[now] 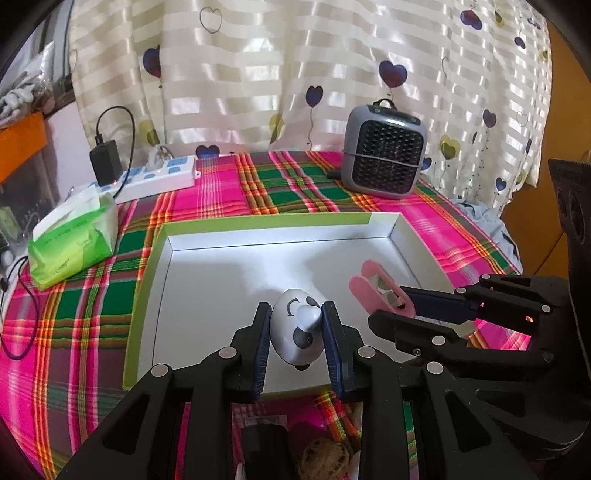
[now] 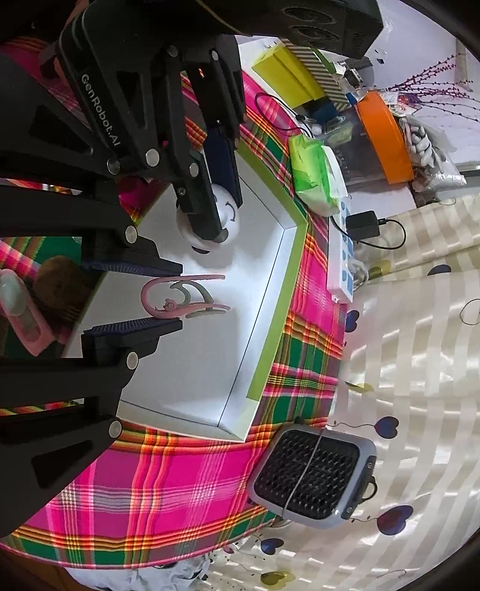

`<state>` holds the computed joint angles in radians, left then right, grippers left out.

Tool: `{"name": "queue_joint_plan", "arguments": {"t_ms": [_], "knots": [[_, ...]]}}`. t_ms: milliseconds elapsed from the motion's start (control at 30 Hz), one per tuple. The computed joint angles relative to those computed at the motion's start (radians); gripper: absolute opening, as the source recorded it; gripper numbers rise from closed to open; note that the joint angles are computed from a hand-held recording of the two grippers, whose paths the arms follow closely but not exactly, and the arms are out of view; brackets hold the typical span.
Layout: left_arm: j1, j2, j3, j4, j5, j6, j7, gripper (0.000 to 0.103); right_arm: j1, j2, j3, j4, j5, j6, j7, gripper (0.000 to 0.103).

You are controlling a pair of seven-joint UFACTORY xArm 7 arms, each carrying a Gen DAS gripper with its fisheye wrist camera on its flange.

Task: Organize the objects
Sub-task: 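Lift and carry both held items over the open white box, then lower the gadget into the box with left tool while right tool releases the hook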

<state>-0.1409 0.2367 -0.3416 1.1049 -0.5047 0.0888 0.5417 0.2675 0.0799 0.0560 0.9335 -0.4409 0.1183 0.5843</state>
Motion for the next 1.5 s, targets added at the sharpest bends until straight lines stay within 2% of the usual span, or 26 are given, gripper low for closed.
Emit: {"name": "queue_joint_plan", "arguments": {"t_ms": [300, 467, 533, 733, 900, 1133, 1267, 1333, 1500], "knots": [[-0.042, 0.049, 0.057, 0.044, 0.107, 0.052, -0.095, 0.025, -0.007, 0.026, 0.009, 0.015, 0.098, 0.017, -0.081, 0.023], [-0.033, 0.050, 0.050, 0.044, 0.122, 0.055, -0.106, 0.025, -0.029, 0.039, 0.040, 0.019, 0.231, 0.026, -0.196, 0.023], [-0.030, 0.049, 0.047, 0.042, 0.124, 0.054, -0.108, 0.025, -0.019, 0.038, 0.029, 0.019, 0.232, 0.026, -0.196, 0.023], [-0.021, 0.051, 0.040, 0.047, 0.119, 0.065, -0.109, 0.026, 0.012, 0.033, -0.010, 0.017, 0.130, 0.023, -0.103, 0.025], [-0.020, 0.042, 0.042, 0.040, 0.104, 0.069, -0.113, 0.027, 0.021, 0.017, -0.028, 0.003, 0.054, -0.003, -0.029, 0.033], [0.007, 0.014, 0.013, 0.019, 0.031, 0.056, -0.062, 0.032, 0.019, -0.007, -0.038, -0.011, -0.077, -0.027, 0.098, 0.037], [0.025, -0.022, -0.011, -0.009, -0.051, 0.045, 0.006, 0.033, 0.014, -0.032, -0.037, -0.025, -0.187, -0.035, 0.209, 0.038], [0.039, -0.048, -0.032, -0.027, -0.129, 0.040, 0.068, 0.033, 0.002, -0.045, -0.027, -0.034, -0.233, -0.039, 0.256, 0.038], [0.016, -0.099, -0.015, -0.060, -0.259, 0.042, 0.161, 0.033, -0.032, -0.080, 0.008, -0.059, -0.358, -0.051, 0.392, 0.039]]}}
